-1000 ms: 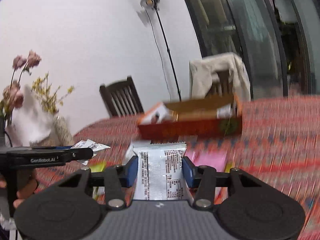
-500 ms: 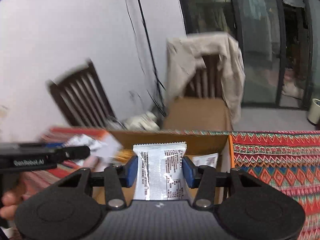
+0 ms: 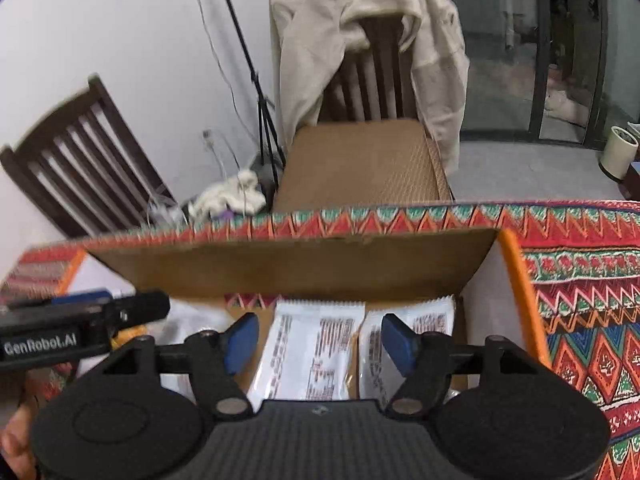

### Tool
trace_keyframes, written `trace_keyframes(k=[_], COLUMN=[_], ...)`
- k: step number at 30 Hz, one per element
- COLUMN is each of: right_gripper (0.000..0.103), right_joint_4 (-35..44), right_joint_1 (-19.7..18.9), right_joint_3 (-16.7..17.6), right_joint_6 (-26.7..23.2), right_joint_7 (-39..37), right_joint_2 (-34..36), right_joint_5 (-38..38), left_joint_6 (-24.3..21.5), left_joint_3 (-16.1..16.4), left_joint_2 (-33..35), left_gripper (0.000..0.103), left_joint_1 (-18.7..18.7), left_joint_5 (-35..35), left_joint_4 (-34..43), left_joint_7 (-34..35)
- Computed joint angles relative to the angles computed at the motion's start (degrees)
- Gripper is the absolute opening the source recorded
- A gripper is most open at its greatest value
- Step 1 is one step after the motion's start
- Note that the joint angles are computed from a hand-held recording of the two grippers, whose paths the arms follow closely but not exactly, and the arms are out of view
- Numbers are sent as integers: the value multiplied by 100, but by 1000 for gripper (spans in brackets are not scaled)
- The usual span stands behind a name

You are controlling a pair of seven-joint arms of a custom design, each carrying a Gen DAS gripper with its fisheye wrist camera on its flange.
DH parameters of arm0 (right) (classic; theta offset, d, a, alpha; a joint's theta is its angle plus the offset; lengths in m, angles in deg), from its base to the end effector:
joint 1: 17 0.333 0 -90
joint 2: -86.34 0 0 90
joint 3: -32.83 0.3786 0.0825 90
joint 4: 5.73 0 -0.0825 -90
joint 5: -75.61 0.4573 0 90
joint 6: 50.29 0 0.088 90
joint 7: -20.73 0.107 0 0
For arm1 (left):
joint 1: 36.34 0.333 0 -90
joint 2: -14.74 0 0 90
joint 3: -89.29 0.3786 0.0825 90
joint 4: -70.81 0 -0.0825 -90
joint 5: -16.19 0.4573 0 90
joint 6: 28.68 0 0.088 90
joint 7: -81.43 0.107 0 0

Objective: Organize snacks
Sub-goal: 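Lower both white packets into the box and open both grippers, then withdraw both tools from the box back toward the snack pile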

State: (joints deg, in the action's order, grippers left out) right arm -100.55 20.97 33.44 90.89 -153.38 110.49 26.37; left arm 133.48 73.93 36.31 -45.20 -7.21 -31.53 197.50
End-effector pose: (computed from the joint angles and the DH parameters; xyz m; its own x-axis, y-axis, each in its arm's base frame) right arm 0.6191 0.4938 0.4292 -0.3246 -0.9220 -0.2109 -0.6657 0.3811 -0.6416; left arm 0.7229 -0.2759 0.4421 -0.5035 -0.8514 0.1472 -0.6946 0.2975 -0.6550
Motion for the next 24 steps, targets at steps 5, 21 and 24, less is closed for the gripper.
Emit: trace_keyframes(k=[5,21,24], right_gripper=[71,99,102], right_joint_4=[-324,-878,-844], right_joint_1=[98,839,1114], right_joint_3=[76,1736,2034], right_joint_6=[-260,-2851,-3279], right_joint_7=[127,589,811], right_joint_2=[-495,-2354,-2406], right_joint_5=[-241,-1297,-1509], left_joint_6=[71,-1470,-1483], left_joint_3=[-225,1419,1718], left_joint_2=[-755,-5321,-6241], left_gripper=[84,103,103], left_joint_1=[297,-331,-467], left_joint_5=[-389,-3199,-3307], left_joint_4=[-606,-3656,-4330], left_joint_7=[735,3690,3942])
